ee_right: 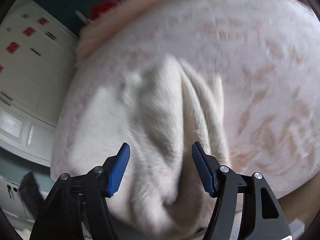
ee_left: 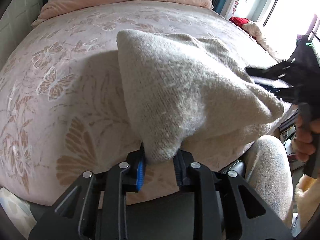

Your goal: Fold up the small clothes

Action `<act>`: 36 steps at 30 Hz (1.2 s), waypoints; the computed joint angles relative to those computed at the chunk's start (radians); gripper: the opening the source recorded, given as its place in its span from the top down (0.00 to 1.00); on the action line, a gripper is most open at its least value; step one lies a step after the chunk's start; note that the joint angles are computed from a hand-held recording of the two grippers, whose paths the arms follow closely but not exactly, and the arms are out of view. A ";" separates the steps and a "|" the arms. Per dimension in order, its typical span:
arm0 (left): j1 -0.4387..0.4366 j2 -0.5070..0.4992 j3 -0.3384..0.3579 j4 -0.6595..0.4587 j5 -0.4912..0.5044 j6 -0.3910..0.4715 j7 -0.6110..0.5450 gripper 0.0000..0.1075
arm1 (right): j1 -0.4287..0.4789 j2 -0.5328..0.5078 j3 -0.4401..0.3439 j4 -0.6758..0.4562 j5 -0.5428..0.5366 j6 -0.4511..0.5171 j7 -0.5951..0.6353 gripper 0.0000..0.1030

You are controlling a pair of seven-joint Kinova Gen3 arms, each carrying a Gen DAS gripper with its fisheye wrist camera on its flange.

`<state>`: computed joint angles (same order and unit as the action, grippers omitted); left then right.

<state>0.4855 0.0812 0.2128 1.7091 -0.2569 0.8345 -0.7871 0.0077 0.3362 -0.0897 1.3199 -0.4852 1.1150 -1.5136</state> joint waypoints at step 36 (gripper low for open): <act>0.061 0.149 -0.049 -0.227 -0.019 0.014 -0.065 0.78 | -0.093 0.195 0.005 -0.260 0.249 -0.034 -0.139 0.93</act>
